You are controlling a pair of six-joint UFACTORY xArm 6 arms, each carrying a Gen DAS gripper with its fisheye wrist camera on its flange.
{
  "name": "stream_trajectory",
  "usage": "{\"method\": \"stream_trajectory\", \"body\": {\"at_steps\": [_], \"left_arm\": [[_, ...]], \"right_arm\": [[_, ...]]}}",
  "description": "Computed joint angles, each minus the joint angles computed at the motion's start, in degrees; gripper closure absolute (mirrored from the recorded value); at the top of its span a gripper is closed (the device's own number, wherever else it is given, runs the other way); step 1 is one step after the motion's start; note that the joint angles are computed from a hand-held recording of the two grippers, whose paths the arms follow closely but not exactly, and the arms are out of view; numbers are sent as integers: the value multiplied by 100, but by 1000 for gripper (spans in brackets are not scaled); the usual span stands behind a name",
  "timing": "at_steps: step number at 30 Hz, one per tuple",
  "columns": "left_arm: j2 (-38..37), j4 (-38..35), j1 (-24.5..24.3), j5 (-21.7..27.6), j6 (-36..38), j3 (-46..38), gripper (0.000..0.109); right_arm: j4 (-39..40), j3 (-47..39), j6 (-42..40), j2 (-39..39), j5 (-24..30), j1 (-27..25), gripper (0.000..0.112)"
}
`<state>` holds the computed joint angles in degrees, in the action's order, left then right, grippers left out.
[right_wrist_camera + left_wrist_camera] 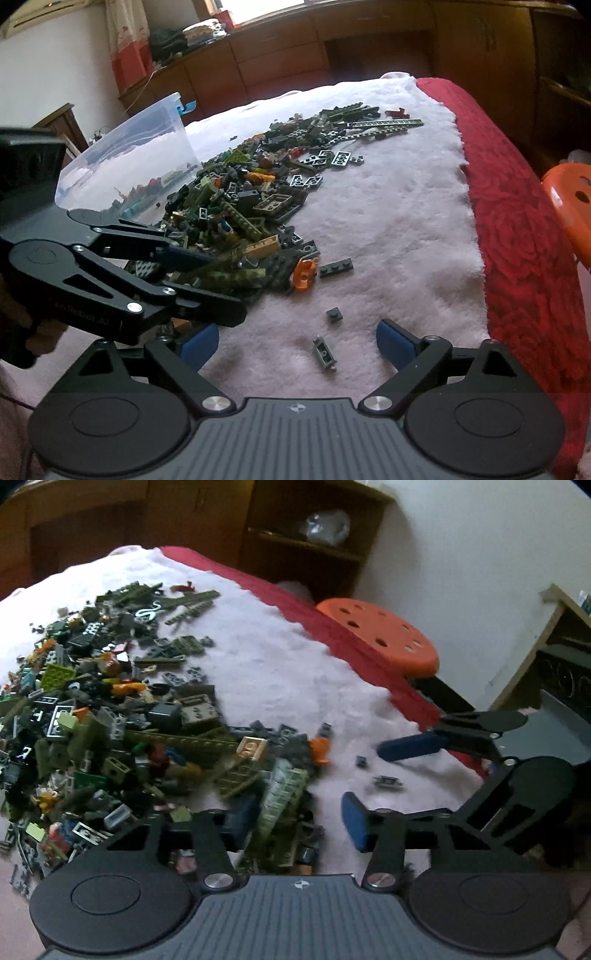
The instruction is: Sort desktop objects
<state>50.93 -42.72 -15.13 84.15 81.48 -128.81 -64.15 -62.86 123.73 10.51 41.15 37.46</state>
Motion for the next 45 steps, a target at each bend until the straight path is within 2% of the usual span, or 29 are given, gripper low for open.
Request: {"method": "stream_trajectory", "body": {"at_steps": [2,4,6,8,10,12,14,15,20,21,22,23,25,27,31,36,38,40,41,42,45], "left_arm": [[-265,-53,25,-285,55,391,56],[-715,-195,44,-943,139,1082,52],[-969,-203,28,-1615,-32,1501,52],[-1120,12,-31,-2396,-377,1824,52],[-1173,270,-119,-3083,-646,2041,51],[-1178,541,-174,-3539,-1021,2121,53],[-1250,922,-238,-4168,-1363,2354,53],[-1260,1073,-242,-4322,-1541,2394,53],[-1229,1926,-212,-4814,-2498,2446,52],[-1208,2170,-214,-4881,-2728,2445,53],[-1149,2204,-190,-4724,-2831,2325,55],[-1071,2154,-156,-4480,-2886,2154,56],[-864,1663,-67,-3629,-2736,1650,56],[-826,1313,-34,-3055,-2456,1481,56],[-1025,960,-78,-2265,-1682,1660,55],[-1796,1038,-270,-2156,-849,2729,52],[-2146,990,-309,-2381,-751,3216,49],[-2496,934,-347,-2649,-682,3694,44],[-2665,905,-367,-2778,-650,3921,43],[-2832,877,-387,-2903,-621,4141,41],[-3199,866,-470,-3697,-1116,4700,37]], "right_arm": [[-129,9,51,-42,130,67,21],[-295,29,159,-103,321,143,22],[-511,58,296,-158,460,198,29],[-702,52,293,-181,306,115,51],[-886,-84,171,-100,-7,-65,60],[-1175,-378,71,144,-391,-266,61],[-1120,-793,-312,532,-902,-478,62],[-1019,-1011,-556,735,-1054,-547,62],[-382,-2065,-1894,1606,-1191,-709,64],[-163,-2272,-2242,1769,-1163,-731,65],[55,-2427,-2536,1886,-1123,-745,70],[264,-2469,-2720,1909,-1077,-748,70],[651,-2502,-3052,1908,-958,-742,74],[911,-2249,-3240,1657,-778,-688,80],[1275,-1367,-3167,926,-528,-565,79],[1521,-158,-2422,-33,-1033,-554,77],[1473,115,-2195,-330,-1072,-477,77],[1065,330,-1600,-657,-884,-301,73],[790,424,-1207,-812,-720,-193,65],[529,509,-819,-955,-521,-71,62],[-109,794,258,-1246,78,313,53]]}}
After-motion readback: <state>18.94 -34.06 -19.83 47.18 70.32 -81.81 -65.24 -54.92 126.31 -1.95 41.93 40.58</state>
